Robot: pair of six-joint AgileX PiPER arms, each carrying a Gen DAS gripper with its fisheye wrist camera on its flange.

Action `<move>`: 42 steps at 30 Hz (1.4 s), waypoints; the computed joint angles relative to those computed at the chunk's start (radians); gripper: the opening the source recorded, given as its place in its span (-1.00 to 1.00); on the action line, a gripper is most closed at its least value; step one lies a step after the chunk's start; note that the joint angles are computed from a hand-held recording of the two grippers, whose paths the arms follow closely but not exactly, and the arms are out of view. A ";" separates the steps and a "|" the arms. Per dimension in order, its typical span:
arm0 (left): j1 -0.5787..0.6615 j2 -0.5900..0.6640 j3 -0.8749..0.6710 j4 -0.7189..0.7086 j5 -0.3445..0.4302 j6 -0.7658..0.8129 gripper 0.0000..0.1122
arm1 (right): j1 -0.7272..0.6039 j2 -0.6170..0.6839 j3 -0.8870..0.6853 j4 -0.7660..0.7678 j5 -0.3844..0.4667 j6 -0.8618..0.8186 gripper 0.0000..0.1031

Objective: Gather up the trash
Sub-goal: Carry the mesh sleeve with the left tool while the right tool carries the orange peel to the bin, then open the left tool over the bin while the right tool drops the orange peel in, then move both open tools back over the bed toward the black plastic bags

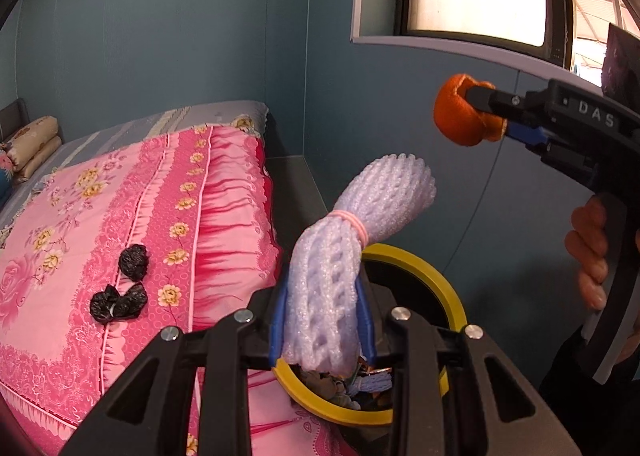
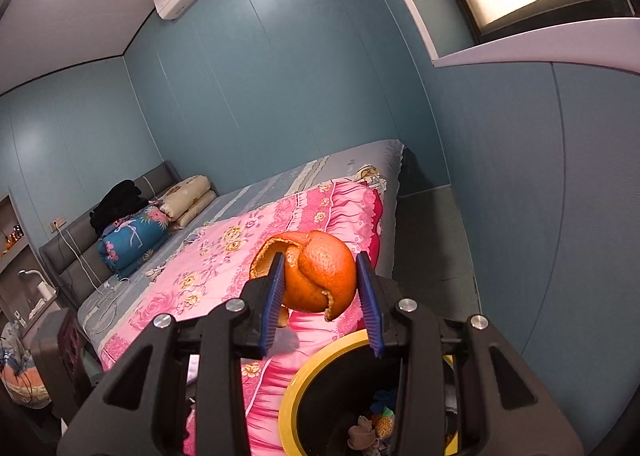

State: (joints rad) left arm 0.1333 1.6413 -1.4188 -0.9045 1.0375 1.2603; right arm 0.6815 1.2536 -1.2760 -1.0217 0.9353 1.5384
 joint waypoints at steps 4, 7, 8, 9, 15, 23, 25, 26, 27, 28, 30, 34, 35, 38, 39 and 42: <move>-0.026 0.029 0.000 0.027 -0.012 -0.014 -0.51 | -0.004 0.026 -0.027 0.019 0.005 -0.017 -0.34; -0.038 0.042 0.005 0.041 -0.023 -0.021 -0.49 | -0.006 0.039 -0.040 0.026 0.022 -0.030 -0.33; -0.040 0.051 0.000 0.047 -0.023 -0.030 -0.48 | -0.008 0.047 -0.049 0.034 0.028 -0.040 -0.32; -0.042 0.057 -0.004 0.052 -0.025 -0.039 -0.47 | -0.011 0.052 -0.058 0.041 0.032 -0.049 -0.29; -0.018 0.096 -0.043 0.054 0.016 -0.092 -0.03 | -0.012 0.068 -0.072 0.033 0.059 -0.025 0.08; 0.041 0.120 -0.097 0.004 0.066 -0.103 0.44 | 0.003 0.056 -0.036 0.005 0.061 0.013 0.08; 0.051 0.122 -0.104 -0.003 0.070 -0.105 0.46 | 0.008 0.055 -0.036 0.002 0.054 0.011 0.08; 0.057 0.124 -0.109 -0.005 0.068 -0.106 0.48 | 0.005 0.052 -0.032 0.004 0.050 0.006 0.09; 0.061 0.126 -0.115 -0.006 0.070 -0.108 0.49 | 0.003 0.050 -0.029 0.004 0.045 0.002 0.10; 0.068 0.128 -0.121 -0.009 0.072 -0.108 0.49 | 0.005 0.052 -0.031 0.004 0.044 -0.001 0.10; 0.082 0.135 -0.137 -0.011 0.069 -0.112 0.51 | 0.001 0.057 -0.032 0.014 0.021 -0.014 0.13; 0.118 0.167 -0.194 -0.012 0.068 -0.133 0.52 | -0.015 0.100 -0.077 0.055 -0.018 -0.077 0.14; 0.127 0.174 -0.206 -0.012 0.065 -0.136 0.53 | -0.023 0.116 -0.093 0.075 -0.037 -0.103 0.15; 0.157 0.215 -0.271 0.000 0.066 -0.170 0.56 | -0.047 0.168 -0.155 0.151 -0.081 -0.198 0.18; 0.170 0.242 -0.310 0.008 0.070 -0.187 0.56 | -0.052 0.192 -0.184 0.175 -0.090 -0.231 0.20; 0.195 0.297 -0.391 0.032 0.055 -0.223 0.60 | -0.070 0.272 -0.277 0.245 -0.108 -0.326 0.24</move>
State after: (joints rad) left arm 0.3280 1.9382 -1.8093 -0.8725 1.0927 1.0378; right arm 0.6112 1.5254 -1.5532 -0.7772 0.8272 1.2126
